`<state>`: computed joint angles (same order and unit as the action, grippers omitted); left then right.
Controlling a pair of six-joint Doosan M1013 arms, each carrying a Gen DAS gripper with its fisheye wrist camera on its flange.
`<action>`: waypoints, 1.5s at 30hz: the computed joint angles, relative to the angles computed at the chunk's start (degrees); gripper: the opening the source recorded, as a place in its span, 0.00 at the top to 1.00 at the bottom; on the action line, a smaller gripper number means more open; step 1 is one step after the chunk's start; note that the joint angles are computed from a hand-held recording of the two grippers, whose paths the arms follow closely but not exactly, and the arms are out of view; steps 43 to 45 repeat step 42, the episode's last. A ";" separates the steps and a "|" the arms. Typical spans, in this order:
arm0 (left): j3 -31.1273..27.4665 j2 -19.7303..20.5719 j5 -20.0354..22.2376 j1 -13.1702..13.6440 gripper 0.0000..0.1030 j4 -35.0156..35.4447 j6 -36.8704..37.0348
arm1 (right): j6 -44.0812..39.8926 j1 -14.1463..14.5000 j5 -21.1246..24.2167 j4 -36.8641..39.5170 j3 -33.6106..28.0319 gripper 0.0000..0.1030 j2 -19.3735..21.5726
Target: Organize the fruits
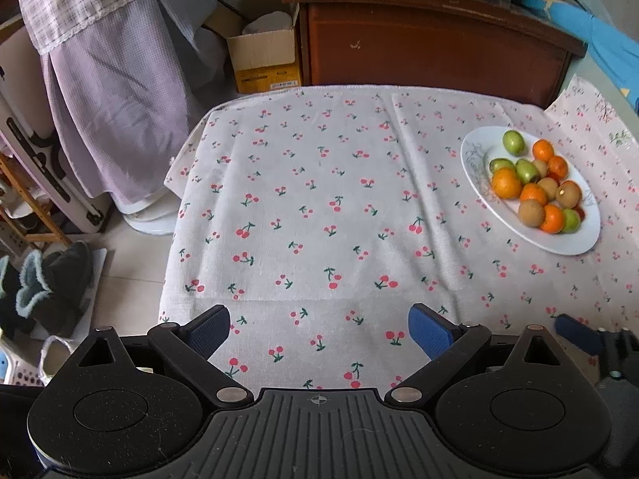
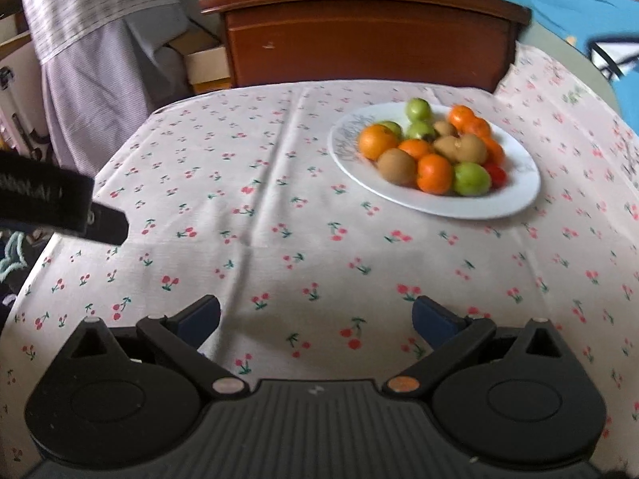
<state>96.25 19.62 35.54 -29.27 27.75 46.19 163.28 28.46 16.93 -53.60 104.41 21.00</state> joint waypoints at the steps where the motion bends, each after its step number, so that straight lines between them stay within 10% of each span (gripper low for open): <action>1: 0.07 -0.12 -0.30 0.07 0.06 -0.32 0.18 | 1.33 0.12 0.04 -2.21 0.00 0.01 0.20; 9: 0.30 -0.50 -1.24 0.19 0.06 -1.64 1.03 | 10.40 0.63 0.22 -15.79 -1.23 0.01 2.36; 45: -2.23 3.04 4.69 0.51 0.06 1.57 -2.04 | 11.73 0.20 -0.25 -16.45 -2.31 0.01 3.23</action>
